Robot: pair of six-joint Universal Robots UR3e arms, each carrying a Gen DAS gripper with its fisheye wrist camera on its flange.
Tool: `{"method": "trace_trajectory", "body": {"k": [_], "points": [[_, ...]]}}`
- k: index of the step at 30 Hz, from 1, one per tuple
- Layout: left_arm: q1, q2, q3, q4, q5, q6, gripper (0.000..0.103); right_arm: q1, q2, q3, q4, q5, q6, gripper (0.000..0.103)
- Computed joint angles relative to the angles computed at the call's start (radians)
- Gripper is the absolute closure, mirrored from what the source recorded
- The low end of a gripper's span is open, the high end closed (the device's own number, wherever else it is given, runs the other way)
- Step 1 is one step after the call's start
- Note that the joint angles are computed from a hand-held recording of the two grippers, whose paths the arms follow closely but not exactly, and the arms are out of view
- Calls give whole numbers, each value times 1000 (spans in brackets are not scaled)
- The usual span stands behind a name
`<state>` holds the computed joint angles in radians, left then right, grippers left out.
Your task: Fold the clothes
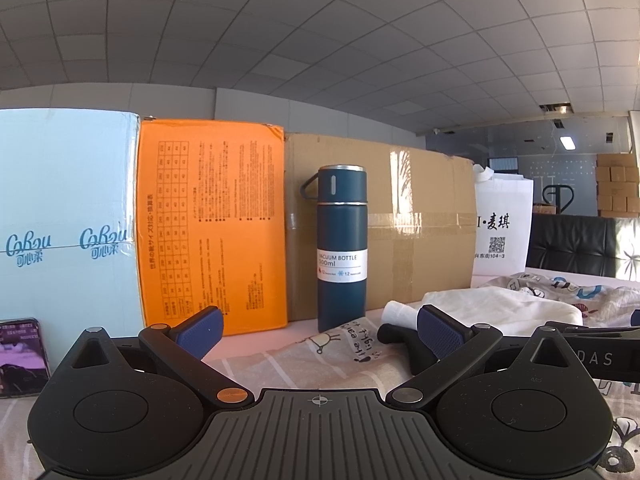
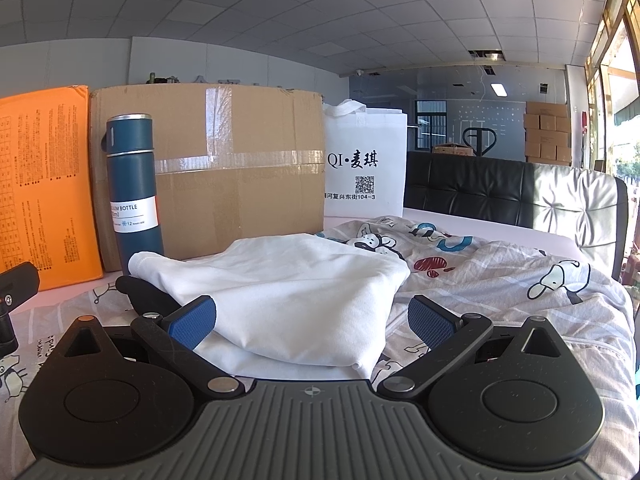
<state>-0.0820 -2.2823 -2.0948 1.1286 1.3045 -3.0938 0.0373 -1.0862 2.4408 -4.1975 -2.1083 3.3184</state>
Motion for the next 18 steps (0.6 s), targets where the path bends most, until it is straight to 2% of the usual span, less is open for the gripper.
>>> {"method": "trace_trajectory", "body": {"k": [18], "points": [[-23, -1, 11, -13, 67, 2, 0, -5, -7, -7, 26, 5, 7, 0]]}}
